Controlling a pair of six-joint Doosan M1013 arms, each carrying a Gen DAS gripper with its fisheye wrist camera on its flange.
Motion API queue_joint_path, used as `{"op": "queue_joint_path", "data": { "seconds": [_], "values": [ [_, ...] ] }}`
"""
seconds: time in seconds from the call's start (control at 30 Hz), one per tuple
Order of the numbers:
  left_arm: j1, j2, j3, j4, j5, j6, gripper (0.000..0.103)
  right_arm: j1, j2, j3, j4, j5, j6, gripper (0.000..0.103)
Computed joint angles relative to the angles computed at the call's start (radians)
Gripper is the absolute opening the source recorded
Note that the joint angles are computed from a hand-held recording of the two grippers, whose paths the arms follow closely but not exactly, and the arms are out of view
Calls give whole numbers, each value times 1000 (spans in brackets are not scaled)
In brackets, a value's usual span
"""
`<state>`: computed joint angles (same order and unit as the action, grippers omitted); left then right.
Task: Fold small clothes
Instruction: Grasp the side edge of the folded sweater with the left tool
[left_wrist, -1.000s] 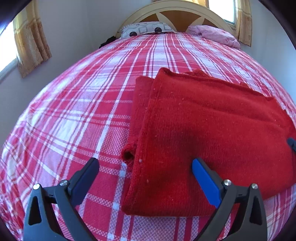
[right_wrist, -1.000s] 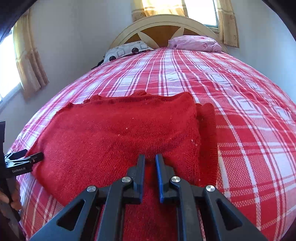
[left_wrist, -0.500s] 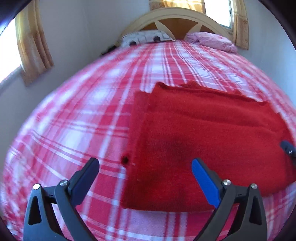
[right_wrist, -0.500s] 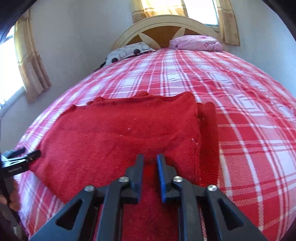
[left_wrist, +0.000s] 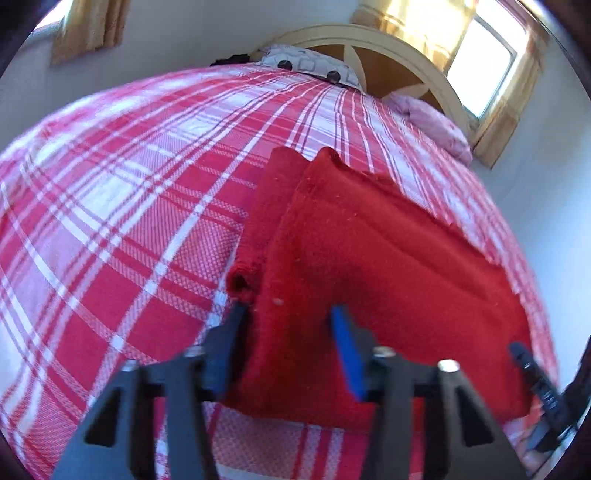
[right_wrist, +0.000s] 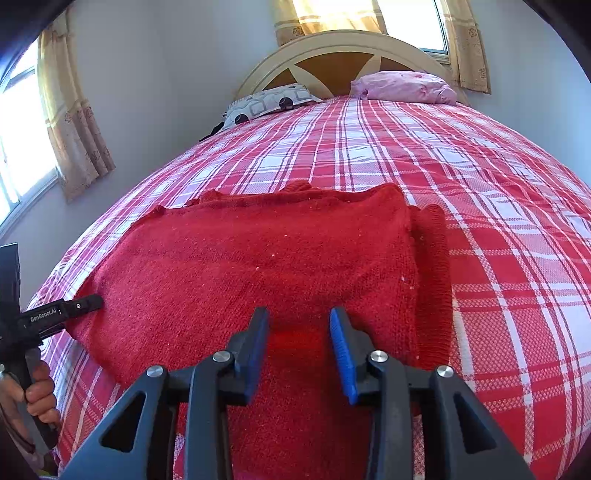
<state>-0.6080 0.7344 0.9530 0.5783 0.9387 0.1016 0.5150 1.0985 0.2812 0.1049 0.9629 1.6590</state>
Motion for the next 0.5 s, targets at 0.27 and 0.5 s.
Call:
{"op": "queue_joint_path", "data": {
  "seconds": [0.27, 0.5],
  "values": [
    [10, -33, 74, -24, -149, -40, 37, 0, 2, -3, 0, 1, 0, 37],
    [21, -46, 92, -63, -181, -58, 27, 0, 3, -6, -1, 3, 1, 37]
  ]
}}
